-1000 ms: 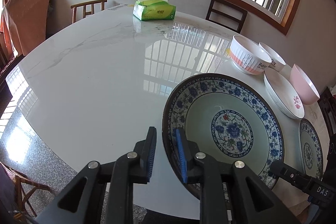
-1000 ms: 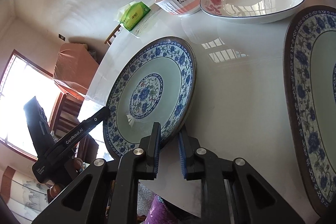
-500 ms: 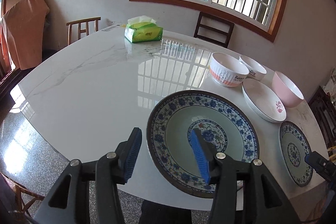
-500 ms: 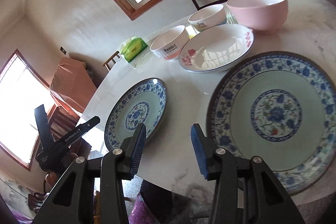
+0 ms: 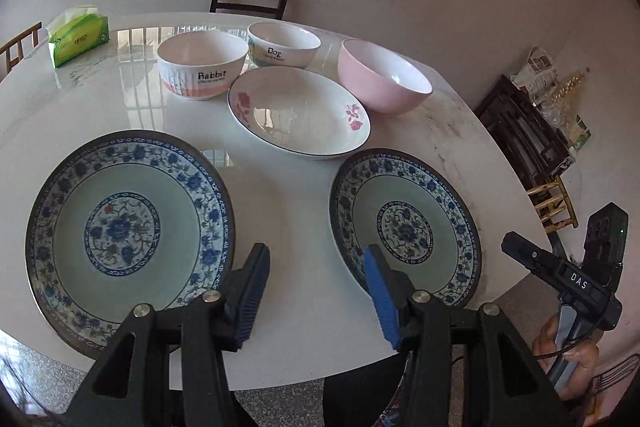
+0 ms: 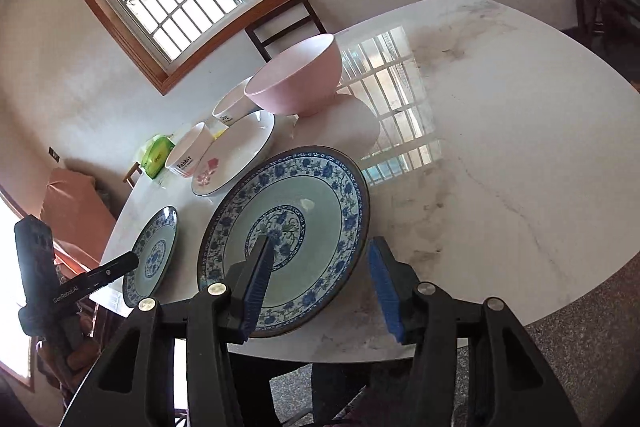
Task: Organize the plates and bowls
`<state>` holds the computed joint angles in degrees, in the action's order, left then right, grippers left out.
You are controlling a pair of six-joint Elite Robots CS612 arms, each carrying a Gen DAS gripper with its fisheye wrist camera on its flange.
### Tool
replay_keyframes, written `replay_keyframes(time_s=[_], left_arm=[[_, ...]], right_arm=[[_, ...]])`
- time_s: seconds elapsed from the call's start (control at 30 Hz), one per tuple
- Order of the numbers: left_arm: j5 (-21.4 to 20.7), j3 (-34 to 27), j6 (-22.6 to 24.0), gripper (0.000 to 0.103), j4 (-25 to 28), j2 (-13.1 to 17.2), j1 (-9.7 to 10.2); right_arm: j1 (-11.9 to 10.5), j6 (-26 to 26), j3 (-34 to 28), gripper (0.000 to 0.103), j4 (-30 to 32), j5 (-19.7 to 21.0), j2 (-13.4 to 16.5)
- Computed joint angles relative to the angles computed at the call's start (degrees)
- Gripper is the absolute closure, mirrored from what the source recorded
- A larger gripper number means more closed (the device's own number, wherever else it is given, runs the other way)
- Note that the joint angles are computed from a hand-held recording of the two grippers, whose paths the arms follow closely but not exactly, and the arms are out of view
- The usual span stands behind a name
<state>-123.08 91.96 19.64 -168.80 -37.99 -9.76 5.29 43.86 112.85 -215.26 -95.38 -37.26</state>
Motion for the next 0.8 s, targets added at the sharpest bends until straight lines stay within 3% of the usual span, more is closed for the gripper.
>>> replay_keyframes(time_s=[0.1, 0.33, 0.57, 0.7, 0.8], left_arm=[[0.2, -1.2, 0.5, 0.053, 4.4, 0.3, -1.15], [2.7, -3.0, -1.0, 0.053, 8.3, 1.2, -2.99], [3.0, -4.1, -4.5, 0.053, 9.7, 2.1, -3.23], [1.0, -5.2, -5.5, 0.053, 13.2, 2.6, -2.76], [2.1, -5.3, -6.1, 0.053, 13.1, 2.7, -3.04]], right_arm=[[-1.5, 0.8, 0.0, 0.055, -0.9, 2.8, 0.7], [-4.6, 1.1, -1.0, 0.055, -1.2, 9.9, 2.2], [-6.9, 0.7, -2.1, 0.058, -1.4, 17.6, 3.5], [-7.4, 0.2, -2.7, 0.062, -0.4, 19.7, 3.8], [-7.7, -0.1, -3.0, 0.065, 0.1, 21.3, 4.0]])
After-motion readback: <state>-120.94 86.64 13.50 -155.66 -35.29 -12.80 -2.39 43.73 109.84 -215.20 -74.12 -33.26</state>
